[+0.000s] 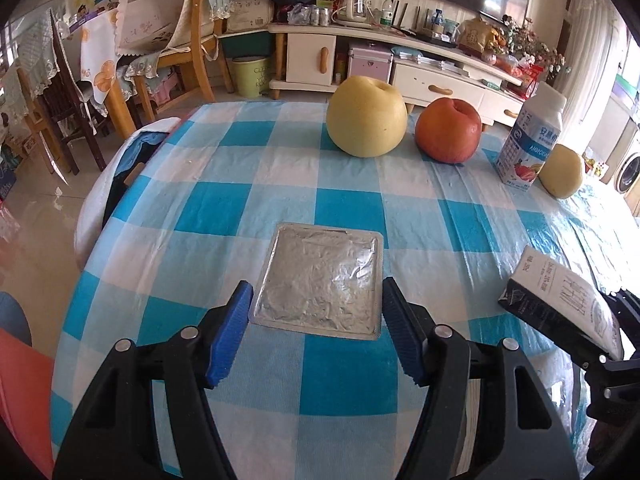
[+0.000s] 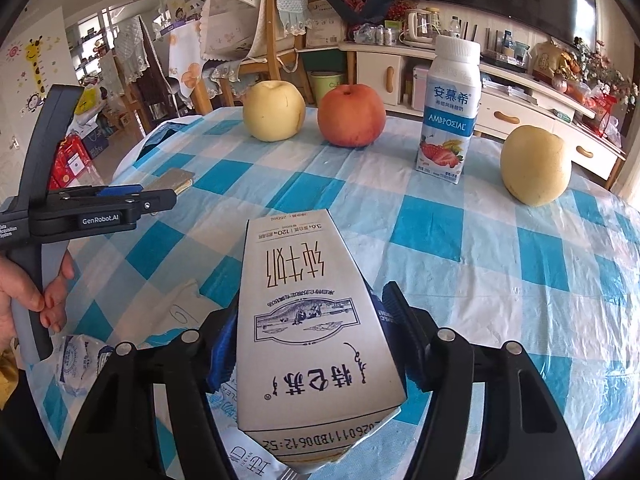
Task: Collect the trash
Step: 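Carry the foil tray and milk carton over the pink bucket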
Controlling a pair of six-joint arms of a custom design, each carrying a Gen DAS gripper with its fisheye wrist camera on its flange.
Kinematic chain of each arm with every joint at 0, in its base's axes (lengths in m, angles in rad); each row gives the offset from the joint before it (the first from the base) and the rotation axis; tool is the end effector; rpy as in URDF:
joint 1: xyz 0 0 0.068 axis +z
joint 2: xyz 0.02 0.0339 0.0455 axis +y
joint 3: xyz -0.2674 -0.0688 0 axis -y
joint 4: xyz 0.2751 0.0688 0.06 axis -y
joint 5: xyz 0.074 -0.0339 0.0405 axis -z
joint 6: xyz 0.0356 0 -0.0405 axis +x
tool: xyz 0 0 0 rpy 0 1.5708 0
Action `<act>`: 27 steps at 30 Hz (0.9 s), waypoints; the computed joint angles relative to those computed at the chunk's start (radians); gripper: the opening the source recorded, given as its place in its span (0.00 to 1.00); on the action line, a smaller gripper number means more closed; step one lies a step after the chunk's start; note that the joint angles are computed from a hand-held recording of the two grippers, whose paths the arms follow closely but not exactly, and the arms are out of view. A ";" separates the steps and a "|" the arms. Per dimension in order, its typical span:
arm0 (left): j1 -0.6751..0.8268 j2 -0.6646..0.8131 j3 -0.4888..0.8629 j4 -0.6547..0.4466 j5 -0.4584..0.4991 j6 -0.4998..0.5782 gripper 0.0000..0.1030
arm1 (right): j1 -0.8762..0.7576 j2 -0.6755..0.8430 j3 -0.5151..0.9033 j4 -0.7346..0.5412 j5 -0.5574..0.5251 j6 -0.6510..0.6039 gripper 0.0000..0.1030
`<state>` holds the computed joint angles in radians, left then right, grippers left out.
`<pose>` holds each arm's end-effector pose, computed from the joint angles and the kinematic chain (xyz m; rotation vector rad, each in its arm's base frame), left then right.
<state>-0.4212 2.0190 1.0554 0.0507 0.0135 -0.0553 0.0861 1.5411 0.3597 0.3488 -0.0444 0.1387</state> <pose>0.3732 -0.1677 0.0761 0.4599 2.4540 -0.2175 0.2447 0.0227 0.0680 0.0427 2.4079 0.1576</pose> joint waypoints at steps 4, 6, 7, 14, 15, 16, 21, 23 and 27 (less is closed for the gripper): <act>0.016 -0.112 -0.130 0.066 0.028 -0.041 0.64 | 0.010 -0.013 -0.010 0.008 -0.013 0.011 0.63; 0.029 -0.172 -0.196 0.094 0.054 -0.067 0.64 | 0.012 -0.030 -0.020 0.009 -0.023 0.019 0.63; 0.035 -0.204 -0.232 0.111 0.064 -0.083 0.64 | 0.012 -0.040 -0.023 0.006 -0.030 0.023 0.62; 0.082 -0.360 -0.419 0.214 0.069 -0.125 0.64 | 0.059 -0.116 -0.067 0.007 -0.001 0.050 0.62; 0.094 -0.377 -0.448 0.237 0.071 -0.128 0.64 | 0.068 -0.134 -0.075 0.007 0.004 0.056 0.62; 0.104 -0.386 -0.468 0.256 0.071 -0.129 0.64 | 0.077 -0.151 -0.084 0.007 0.005 0.063 0.62; 0.174 -0.409 -0.521 0.303 0.116 -0.087 0.64 | 0.145 -0.258 -0.122 -0.019 0.041 0.112 0.61; 0.209 -0.418 -0.528 0.316 0.135 -0.077 0.64 | 0.183 -0.287 -0.124 -0.044 0.066 0.130 0.61; 0.281 -0.428 -0.530 0.333 0.165 -0.065 0.64 | 0.284 -0.330 -0.115 -0.088 0.137 0.178 0.61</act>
<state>-0.1399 1.5909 0.5255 0.3842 0.1783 -0.1201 0.3700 1.2114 0.2444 0.2611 0.0931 0.3162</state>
